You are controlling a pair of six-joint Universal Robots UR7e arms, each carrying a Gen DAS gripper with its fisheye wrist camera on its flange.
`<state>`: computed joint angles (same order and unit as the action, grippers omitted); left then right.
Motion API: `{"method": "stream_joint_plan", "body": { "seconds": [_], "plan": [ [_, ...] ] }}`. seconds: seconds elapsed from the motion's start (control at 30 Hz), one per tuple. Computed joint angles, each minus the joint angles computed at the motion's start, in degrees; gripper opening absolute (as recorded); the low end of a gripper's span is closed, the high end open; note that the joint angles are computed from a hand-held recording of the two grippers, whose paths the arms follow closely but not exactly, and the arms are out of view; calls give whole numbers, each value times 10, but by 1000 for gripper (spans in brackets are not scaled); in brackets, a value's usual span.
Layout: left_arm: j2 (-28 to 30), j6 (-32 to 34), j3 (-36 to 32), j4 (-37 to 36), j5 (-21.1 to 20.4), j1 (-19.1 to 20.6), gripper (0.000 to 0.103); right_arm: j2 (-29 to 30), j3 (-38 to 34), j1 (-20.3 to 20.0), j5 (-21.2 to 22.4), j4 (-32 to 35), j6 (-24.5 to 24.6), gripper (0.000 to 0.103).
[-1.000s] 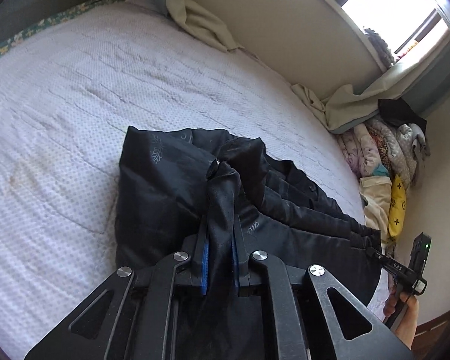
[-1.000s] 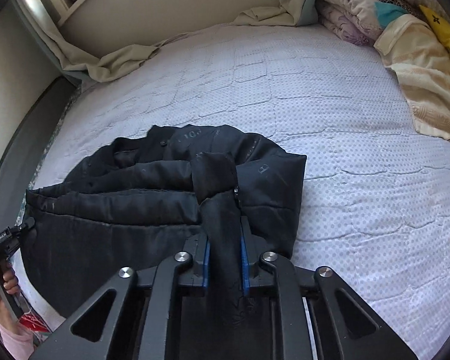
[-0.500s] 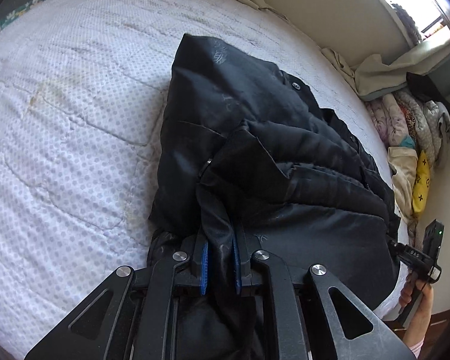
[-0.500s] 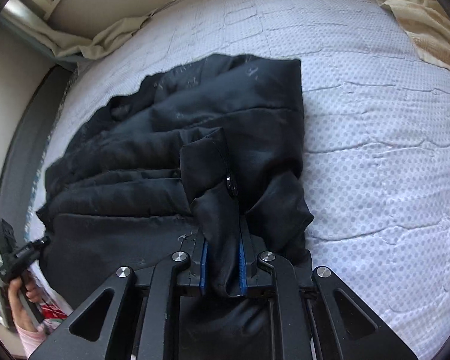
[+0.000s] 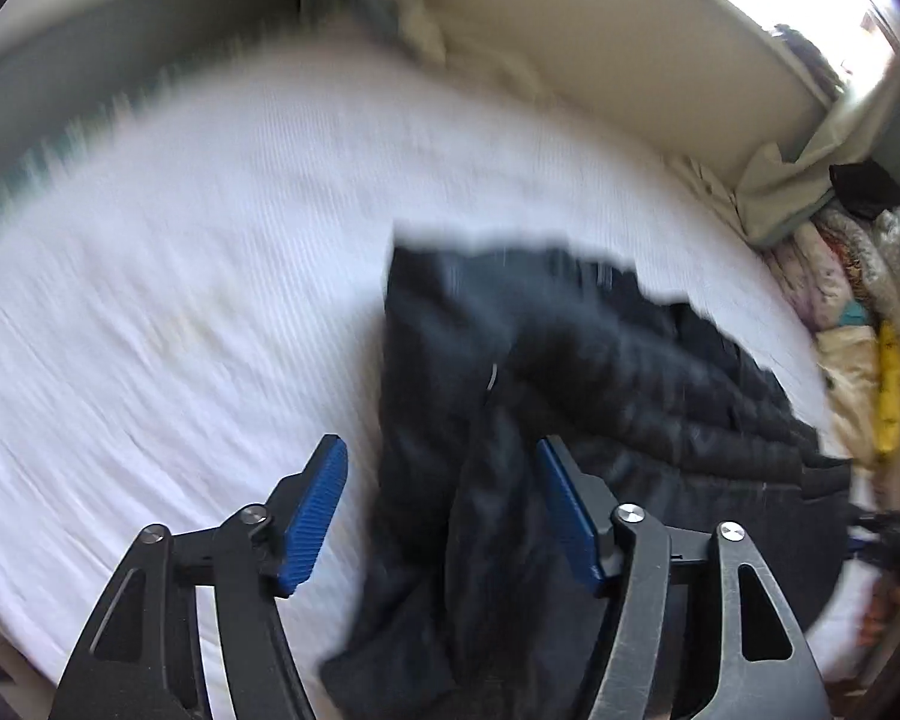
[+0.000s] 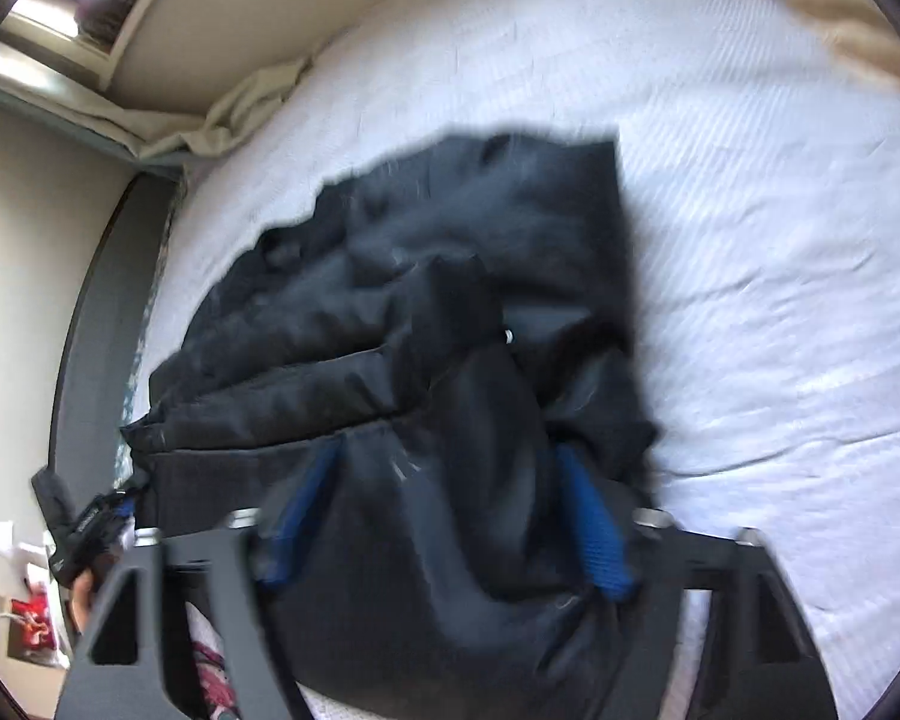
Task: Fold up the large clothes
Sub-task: 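Lay the hem down near the collar and open both tools, then pinch the folded edge with the right tool to straighten it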
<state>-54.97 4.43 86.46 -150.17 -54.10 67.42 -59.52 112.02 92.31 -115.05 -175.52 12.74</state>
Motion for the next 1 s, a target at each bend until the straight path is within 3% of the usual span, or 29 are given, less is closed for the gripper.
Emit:
{"method": "stream_joint_plan", "body": {
  "seconds": [0.07, 0.13, 0.2, 0.27, 0.33, 0.4, 0.47, 0.53, 0.63, 0.8, 1.0],
  "plan": [
    [-4, 39, 18, -59, -25, -12, 75, 7, -6, 34, -82, -30, -25, 78],
    [-4, 50, 22, -61, -77, -15, 78, 40, -20, 79, -175, -124, -98, 78],
    [8, 52, 16, -24, -125, -21, 78, 77, -47, 104, -199, -193, -171, 78],
    [30, 54, 6, 16, -139, -28, 78, 112, -78, 117, -185, -205, -217, 72],
    [60, 53, -5, 35, -114, -40, 78, 157, -123, 127, -191, -168, -243, 52],
    [80, 53, -10, 51, -73, -45, 78, 209, -170, 138, -239, -143, -284, 45],
    [82, 60, 3, 61, -29, -41, 78, 257, -205, 142, -286, -156, -340, 45],
    [85, 60, 13, 62, -2, -38, 79, 269, -210, 134, -287, -113, -318, 45],
    [74, 69, 38, 40, -3, -32, 79, 265, -191, 117, -276, -66, -254, 46],
    [67, 81, 64, 6, 0, -32, 80, 303, -194, 114, -296, -151, -330, 46],
    [73, 77, 68, -1, 7, -31, 80, 324, -202, 112, -300, -192, -348, 46]
  ]
}}
